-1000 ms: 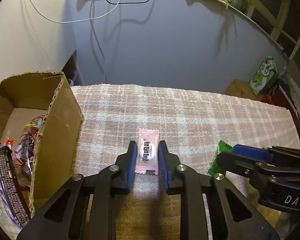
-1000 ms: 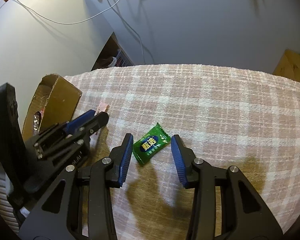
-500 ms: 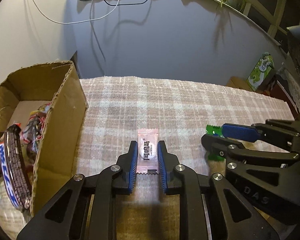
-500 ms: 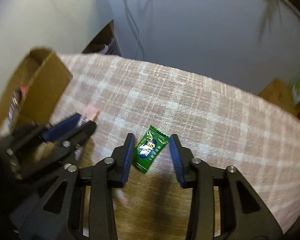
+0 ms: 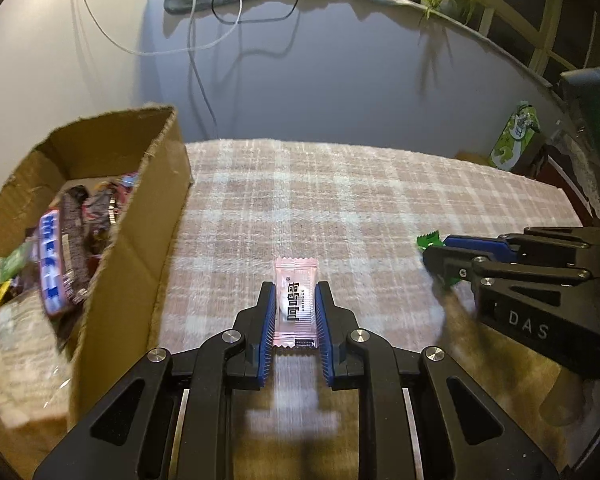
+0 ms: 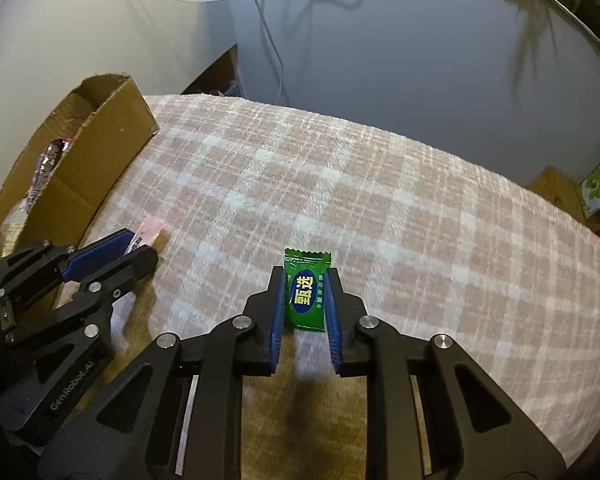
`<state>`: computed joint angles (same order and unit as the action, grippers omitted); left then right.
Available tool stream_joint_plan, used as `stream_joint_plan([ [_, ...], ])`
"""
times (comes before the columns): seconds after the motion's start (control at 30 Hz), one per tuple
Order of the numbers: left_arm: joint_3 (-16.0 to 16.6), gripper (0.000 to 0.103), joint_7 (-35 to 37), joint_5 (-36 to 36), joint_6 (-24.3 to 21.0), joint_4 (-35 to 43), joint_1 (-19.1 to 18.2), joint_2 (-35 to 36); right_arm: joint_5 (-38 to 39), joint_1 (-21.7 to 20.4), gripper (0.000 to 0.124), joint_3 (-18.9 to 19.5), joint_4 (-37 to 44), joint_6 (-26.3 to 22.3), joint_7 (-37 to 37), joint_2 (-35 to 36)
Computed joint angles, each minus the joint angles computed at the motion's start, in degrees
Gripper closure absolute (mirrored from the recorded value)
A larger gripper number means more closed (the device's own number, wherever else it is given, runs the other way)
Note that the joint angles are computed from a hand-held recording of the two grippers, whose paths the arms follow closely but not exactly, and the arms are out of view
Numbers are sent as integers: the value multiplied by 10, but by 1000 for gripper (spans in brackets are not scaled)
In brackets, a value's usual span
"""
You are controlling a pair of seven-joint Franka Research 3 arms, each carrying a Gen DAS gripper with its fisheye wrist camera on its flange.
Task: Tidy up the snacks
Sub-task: 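Grasp the pink candy with the left gripper while the right gripper grasps the green candy, then carry both held candies over the cardboard box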
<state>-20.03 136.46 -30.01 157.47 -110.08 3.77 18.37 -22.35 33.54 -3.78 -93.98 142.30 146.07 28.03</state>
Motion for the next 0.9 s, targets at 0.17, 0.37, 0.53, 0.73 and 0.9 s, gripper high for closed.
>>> stream_joint_plan([
  [0.17, -22, 85, 68, -77, 3, -17, 23, -25, -26, 11, 105, -7, -62, 42, 38, -41],
  [0.37, -10, 85, 145, -168, -3, -19, 16, -48, -64, 15, 105, -5, -90, 79, 87, -72],
  [0.53, 9, 85, 202, -247, -2, -17, 4, -69, -95, 15, 105, 2, -86, 95, 101, -87],
  [0.73, 38, 85, 229, -289, 3, -5, -10, -70, -103, 19, 105, 5, -28, 98, 94, -60],
  [0.9, 49, 85, 235, -308, 4, 10, -3, -65, -88, 31, 105, 3, 47, 87, 61, -12],
])
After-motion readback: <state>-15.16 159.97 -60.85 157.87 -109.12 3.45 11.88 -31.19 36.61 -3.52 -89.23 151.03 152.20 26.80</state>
